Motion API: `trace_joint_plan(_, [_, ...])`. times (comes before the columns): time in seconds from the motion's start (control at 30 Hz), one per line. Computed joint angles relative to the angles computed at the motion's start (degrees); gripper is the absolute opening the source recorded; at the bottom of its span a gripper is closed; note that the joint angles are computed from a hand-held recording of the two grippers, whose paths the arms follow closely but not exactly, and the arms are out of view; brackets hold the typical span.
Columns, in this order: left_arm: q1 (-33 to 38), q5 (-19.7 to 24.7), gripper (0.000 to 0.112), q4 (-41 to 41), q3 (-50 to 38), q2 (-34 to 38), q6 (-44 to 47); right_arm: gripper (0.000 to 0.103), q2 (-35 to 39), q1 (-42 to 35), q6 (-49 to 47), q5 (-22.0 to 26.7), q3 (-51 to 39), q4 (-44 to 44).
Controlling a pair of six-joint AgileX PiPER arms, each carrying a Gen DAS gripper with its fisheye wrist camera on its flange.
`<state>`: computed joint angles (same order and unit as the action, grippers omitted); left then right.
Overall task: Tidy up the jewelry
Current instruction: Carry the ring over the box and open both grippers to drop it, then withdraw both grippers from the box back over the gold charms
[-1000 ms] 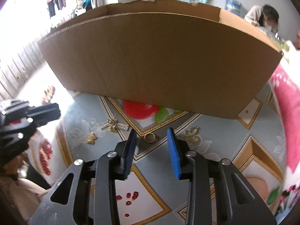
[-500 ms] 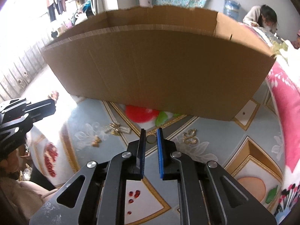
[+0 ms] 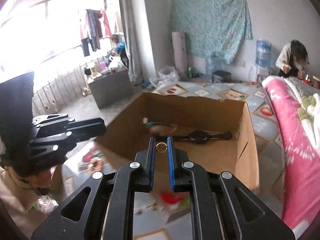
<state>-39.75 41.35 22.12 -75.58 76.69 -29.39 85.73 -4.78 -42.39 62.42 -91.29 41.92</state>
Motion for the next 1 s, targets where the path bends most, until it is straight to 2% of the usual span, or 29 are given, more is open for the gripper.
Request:
trace_joint_plan(0.07, [2.7, 1.7, 0.01, -4.9, -4.4, 5.5, 4.2, 0.01, 6.5, 1.5, 4.2, 1.6, -6.0, -2.9])
trace_joint_plan(0.17, [6.6, 5.6, 0.01, -13.1, -12.0, 14.1, 9.7, 0.01, 9.9, 3.9, 8.2, 1.2, -8.4, -6.2])
trace_joint_plan(0.3, [7.8, 7.0, 0.011, -14.4, -15.2, 18.3, 9.3, 0.013, 13.7, 3.7, 10.9, 2.6, -12.4, -6.4])
trace_joint_plan(0.33, [8.2, 6.7, 0.013, -15.2, -15.2, 18.5, 9.4, 0.018, 14.0, 3.4, 11.0, 2.4, -12.6, -5.9])
trace_joint_plan(0.37, [8.5, 6.4, 0.016, -15.7, -14.8, 18.5, 9.4, 0.022, 14.2, 3.0, 10.6, 1.9, -12.4, -5.2])
trace_joint_plan(0.4, [9.1, 5.7, 0.024, -16.9, -14.2, 18.4, 9.4, 0.022, 14.0, 2.2, 10.0, 1.7, -12.1, -4.1])
trace_joint_plan(0.53, [10.6, 2.6, 0.036, -19.6, -12.0, 16.8, 10.3, 0.03, 12.5, -0.9, 7.6, 1.4, -10.5, -0.3])
trace_joint_plan(0.67, [10.7, -0.4, 0.036, -18.4, -9.2, 13.4, 8.7, 0.031, 8.9, -3.4, 6.6, 0.5, -6.9, 2.2])
trace_joint_plan(0.7, [10.6, -1.6, 0.037, -17.9, -7.8, 11.7, 8.2, 0.032, 7.8, -4.1, 6.2, 0.5, -5.9, 3.0])
trace_joint_plan(0.77, [9.9, -3.5, 0.037, -16.0, -4.6, 7.7, 6.7, 0.04, 4.4, -5.6, 4.2, 0.1, -2.2, 4.8])
trace_joint_plan(0.9, [6.9, -6.6, 0.04, -12.2, 4.8, -3.0, 5.6, 0.042, -1.9, -8.6, -0.1, 1.6, 5.2, 8.2])
trace_joint_plan(1.0, [3.4, -5.0, 0.041, -8.5, 10.9, -10.3, 3.2, 0.042, -6.2, -10.0, -2.3, 3.5, 10.1, 8.5])
